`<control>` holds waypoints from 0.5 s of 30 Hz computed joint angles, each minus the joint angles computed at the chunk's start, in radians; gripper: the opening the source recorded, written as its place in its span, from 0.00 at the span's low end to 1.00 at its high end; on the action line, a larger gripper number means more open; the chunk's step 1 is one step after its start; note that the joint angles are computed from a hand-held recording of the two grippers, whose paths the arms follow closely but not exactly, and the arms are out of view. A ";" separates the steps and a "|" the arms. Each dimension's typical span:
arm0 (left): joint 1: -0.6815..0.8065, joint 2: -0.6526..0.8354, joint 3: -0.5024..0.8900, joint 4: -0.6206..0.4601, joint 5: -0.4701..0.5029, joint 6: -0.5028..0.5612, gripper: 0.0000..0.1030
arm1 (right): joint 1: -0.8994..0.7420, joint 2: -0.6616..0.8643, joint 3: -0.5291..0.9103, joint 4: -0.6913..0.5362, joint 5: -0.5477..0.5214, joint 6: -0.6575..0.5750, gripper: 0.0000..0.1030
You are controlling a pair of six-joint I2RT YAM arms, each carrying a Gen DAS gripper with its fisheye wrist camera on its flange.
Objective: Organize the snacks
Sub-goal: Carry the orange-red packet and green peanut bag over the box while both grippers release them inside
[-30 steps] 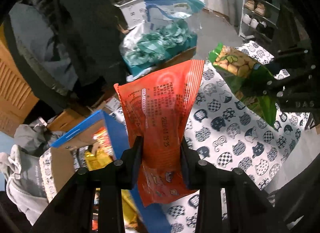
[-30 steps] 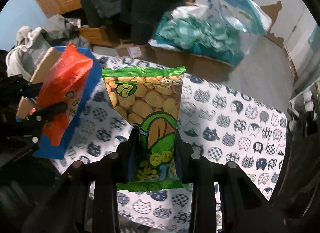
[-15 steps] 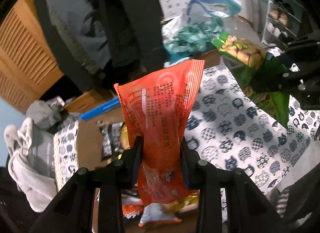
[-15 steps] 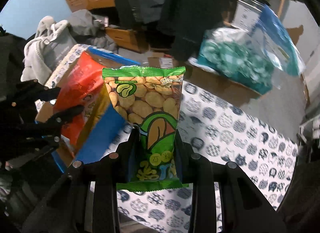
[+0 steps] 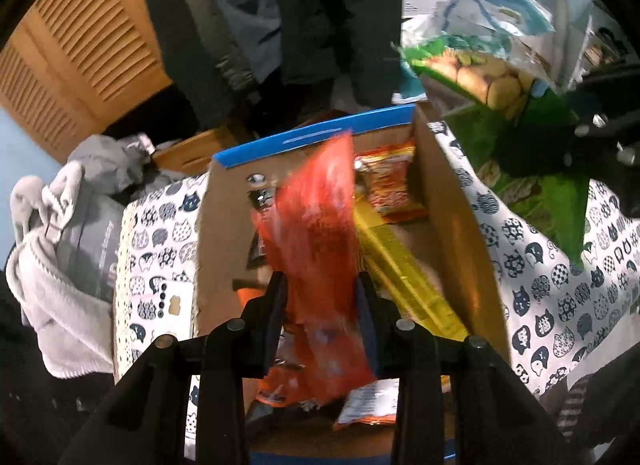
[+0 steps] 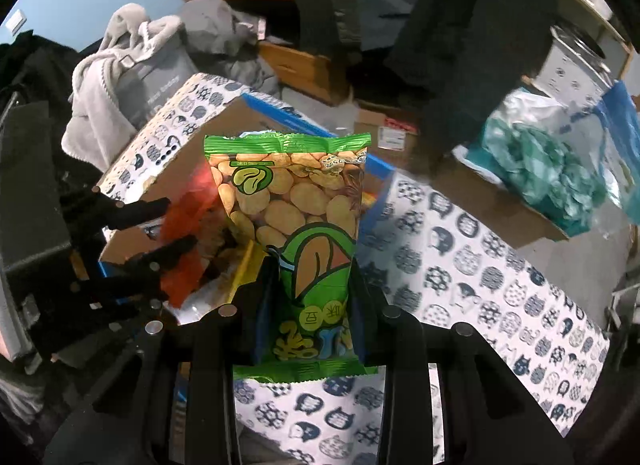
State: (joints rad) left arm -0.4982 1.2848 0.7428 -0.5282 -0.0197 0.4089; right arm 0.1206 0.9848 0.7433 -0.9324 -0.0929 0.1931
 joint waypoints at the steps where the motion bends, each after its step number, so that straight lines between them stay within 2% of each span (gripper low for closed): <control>1: 0.018 0.002 0.002 -0.002 0.017 0.002 0.37 | 0.014 0.016 0.003 0.011 -0.001 0.011 0.30; 2: 0.039 0.006 0.010 -0.014 0.038 0.005 0.47 | 0.029 0.035 0.004 0.028 -0.004 0.024 0.30; 4: 0.071 -0.004 0.012 -0.019 0.062 0.007 0.60 | 0.056 0.074 0.012 0.051 -0.005 0.045 0.30; 6: 0.093 -0.030 0.001 -0.013 0.058 0.018 0.61 | 0.084 0.107 0.021 0.079 -0.005 0.065 0.32; 8: 0.118 -0.043 0.000 -0.021 0.067 0.028 0.67 | 0.096 0.119 0.027 0.097 -0.018 0.074 0.32; 10: 0.142 -0.053 0.003 -0.030 0.087 0.035 0.71 | 0.113 0.132 0.034 0.102 -0.015 0.086 0.41; 15: 0.154 -0.098 -0.002 -0.029 0.082 0.054 0.79 | 0.130 0.094 0.032 0.077 0.013 0.099 0.45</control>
State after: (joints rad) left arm -0.3438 1.1864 0.7412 -0.5573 0.0622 0.4634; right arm 0.2503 1.0788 0.7757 -0.8551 -0.0798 0.2923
